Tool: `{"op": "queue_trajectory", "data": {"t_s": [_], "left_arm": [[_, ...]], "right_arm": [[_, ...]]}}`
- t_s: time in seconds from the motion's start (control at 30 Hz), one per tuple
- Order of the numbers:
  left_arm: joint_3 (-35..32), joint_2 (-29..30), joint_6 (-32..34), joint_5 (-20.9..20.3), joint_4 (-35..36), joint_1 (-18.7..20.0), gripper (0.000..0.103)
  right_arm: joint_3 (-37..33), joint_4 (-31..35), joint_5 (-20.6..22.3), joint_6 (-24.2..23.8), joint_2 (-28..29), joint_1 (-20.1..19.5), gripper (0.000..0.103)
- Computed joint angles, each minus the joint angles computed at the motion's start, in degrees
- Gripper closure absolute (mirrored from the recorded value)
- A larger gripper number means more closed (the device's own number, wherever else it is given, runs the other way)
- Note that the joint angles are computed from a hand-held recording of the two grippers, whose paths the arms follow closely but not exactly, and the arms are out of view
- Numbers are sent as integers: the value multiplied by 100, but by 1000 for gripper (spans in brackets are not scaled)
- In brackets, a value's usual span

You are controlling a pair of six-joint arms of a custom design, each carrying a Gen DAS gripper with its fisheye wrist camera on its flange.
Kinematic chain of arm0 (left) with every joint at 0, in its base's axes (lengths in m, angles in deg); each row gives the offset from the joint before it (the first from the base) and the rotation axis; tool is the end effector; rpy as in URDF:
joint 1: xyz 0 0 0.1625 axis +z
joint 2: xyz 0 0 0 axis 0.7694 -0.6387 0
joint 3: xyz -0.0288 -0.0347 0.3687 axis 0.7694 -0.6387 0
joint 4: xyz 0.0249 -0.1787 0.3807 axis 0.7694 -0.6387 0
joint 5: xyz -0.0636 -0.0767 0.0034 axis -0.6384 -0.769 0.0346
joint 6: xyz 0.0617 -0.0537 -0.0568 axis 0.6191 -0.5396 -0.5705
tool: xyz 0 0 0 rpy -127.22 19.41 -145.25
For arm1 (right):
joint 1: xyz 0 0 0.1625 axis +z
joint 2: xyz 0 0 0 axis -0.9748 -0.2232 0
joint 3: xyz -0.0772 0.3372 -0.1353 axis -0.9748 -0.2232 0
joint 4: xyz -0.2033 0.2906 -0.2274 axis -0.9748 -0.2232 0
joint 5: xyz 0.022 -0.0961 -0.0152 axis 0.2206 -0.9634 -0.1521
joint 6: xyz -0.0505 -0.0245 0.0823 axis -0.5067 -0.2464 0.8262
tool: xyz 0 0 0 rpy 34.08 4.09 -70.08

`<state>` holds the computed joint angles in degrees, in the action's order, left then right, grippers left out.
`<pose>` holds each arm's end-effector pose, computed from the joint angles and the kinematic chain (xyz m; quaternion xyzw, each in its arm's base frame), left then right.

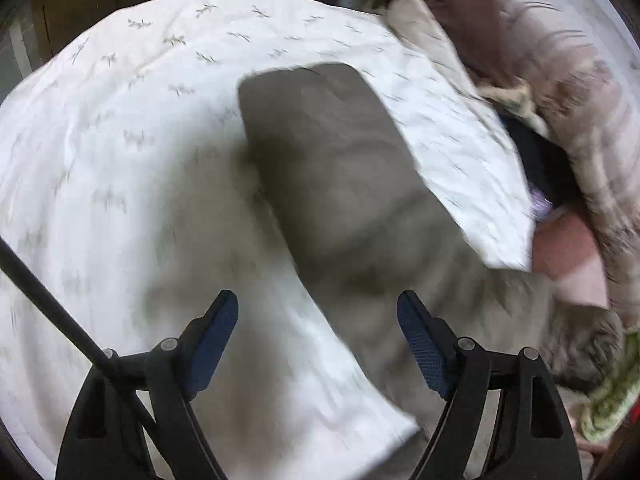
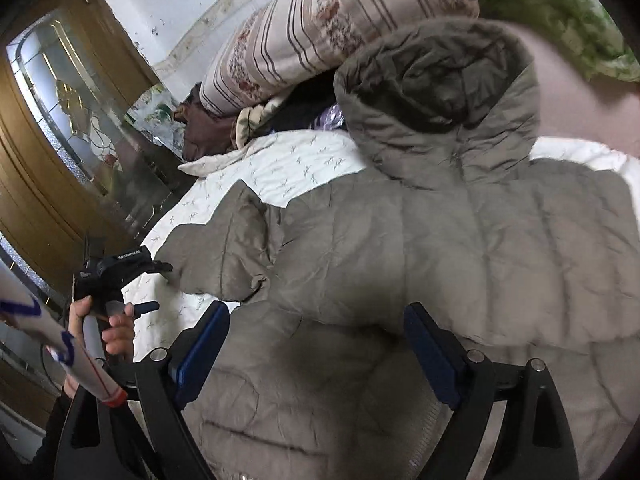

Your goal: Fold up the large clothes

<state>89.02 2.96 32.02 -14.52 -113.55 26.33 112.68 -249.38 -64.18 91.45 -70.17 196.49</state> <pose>0.0630 -0.5925 0.3642 -0.2162 0.8949 -0.3072 0.2409 0.2993 -0.3640 0.0409 0.0755 -0.9182 0.3628 0.1399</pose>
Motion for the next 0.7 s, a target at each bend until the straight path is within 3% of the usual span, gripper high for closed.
{"op": "queue_trajectory", "data": {"t_s": [0.17,0.23,0.27,0.3,0.4,0.5,0.6,0.7], "left_arm": [[-683,679,128,-5,-36,325,30],[-773,864,455,182,-441,292,46],[-898,964,541,205,-374,290,62],[-998,1046,573,316,-229,253,71],[-781,919,833,527,-555,79,92],[-250,560,1269,814,-1354,-410,95],[521,156,2244,1471,-2615,-1232,96],[1175,-208,3130,1574,-3698,-2101,96]], "right_arm": [[132,-220,431,-23,61,-323,12],[198,-276,579,-12,23,-418,13],[213,-289,599,-34,8,-432,13],[213,-279,550,-62,1,-437,13],[235,-291,467,-46,-53,-431,13],[325,-303,501,37,-174,-421,14],[433,-332,332,3,-358,-280,14],[599,-411,207,20,-608,-186,14]]}}
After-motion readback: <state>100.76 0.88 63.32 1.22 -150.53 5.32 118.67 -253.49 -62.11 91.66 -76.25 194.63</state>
